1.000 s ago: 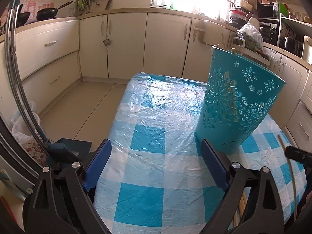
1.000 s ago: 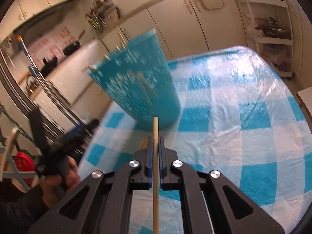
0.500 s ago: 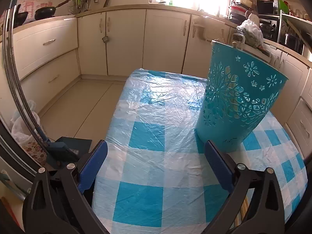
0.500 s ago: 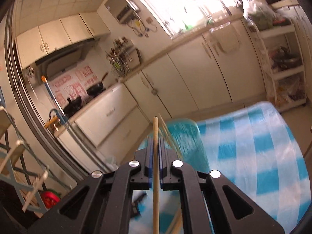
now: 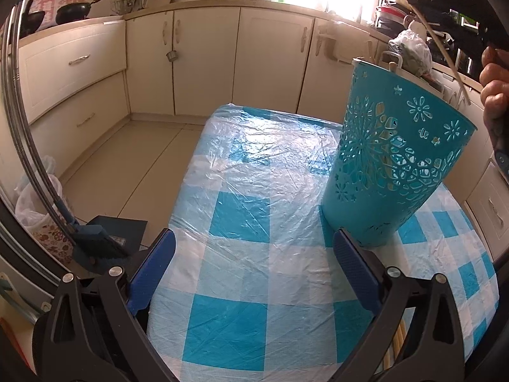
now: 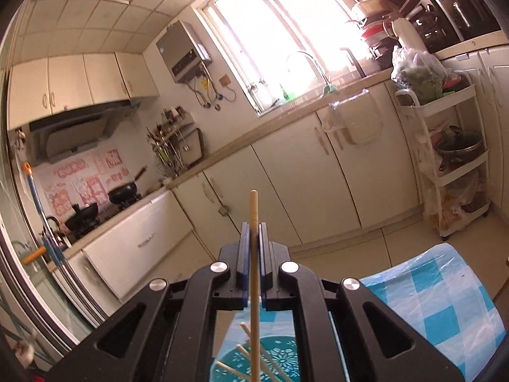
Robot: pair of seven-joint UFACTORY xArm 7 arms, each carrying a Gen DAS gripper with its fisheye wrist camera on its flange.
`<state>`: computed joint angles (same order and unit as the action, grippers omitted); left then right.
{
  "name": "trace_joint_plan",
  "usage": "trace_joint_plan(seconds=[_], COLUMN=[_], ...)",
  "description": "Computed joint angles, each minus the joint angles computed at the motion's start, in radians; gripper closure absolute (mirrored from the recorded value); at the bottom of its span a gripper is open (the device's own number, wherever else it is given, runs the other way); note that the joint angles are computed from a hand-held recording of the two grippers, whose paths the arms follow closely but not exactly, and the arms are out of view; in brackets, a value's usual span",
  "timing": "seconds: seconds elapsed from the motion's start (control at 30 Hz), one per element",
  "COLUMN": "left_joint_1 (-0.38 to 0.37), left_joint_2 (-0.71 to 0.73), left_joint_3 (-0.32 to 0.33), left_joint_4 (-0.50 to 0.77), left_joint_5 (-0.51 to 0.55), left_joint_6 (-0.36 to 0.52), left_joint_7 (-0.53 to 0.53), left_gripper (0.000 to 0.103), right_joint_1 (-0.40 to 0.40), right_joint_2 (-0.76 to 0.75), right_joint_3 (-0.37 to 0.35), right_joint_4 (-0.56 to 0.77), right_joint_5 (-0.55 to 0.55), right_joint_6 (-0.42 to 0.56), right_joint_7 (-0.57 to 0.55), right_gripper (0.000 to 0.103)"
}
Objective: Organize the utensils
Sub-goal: 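Raise the chopstick with the right tool over the basket and release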
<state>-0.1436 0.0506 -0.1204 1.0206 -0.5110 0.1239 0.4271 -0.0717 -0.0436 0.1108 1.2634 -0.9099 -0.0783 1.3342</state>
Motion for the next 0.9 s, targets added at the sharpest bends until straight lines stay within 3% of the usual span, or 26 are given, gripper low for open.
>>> trace_joint_plan(seconds=[0.17,0.3,0.43,0.6,0.73,0.9], left_joint_1=[0.0,0.002,0.005,0.006,0.005,0.008], left_joint_2=[0.002,0.002,0.006,0.007,0.008,0.008], left_joint_3=[0.001,0.0,0.001,0.001,0.003,0.002], left_joint_4=[0.003,0.002,0.007,0.007,0.005,0.006], left_joint_5=[0.005,0.001,0.003,0.007,0.026,0.029], left_joint_6=[0.006,0.006,0.016,0.015,0.012,0.013], left_joint_7=[-0.007,-0.009,-0.016,-0.026,-0.047,-0.051], left_gripper=[0.008,0.008,0.008,0.008,0.008,0.008], right_joint_1=[0.045,0.115,0.166,0.081,-0.01,0.043], right_joint_2=[-0.011,-0.043,-0.086,-0.208,-0.335,-0.464], right_joint_3=[-0.014,-0.045,-0.061,0.015,0.088,0.078], right_joint_4=[-0.051,-0.121,-0.176,-0.284,-0.386,-0.512], right_joint_5=[0.144,0.371,0.512,0.541,0.57,0.645], right_joint_6=[0.019,0.024,0.047,0.031,0.024,0.122], right_joint_7=[-0.186,-0.416,-0.573,-0.589,-0.575,-0.637], right_gripper=[0.097,0.097,0.096,0.09,0.071,0.068])
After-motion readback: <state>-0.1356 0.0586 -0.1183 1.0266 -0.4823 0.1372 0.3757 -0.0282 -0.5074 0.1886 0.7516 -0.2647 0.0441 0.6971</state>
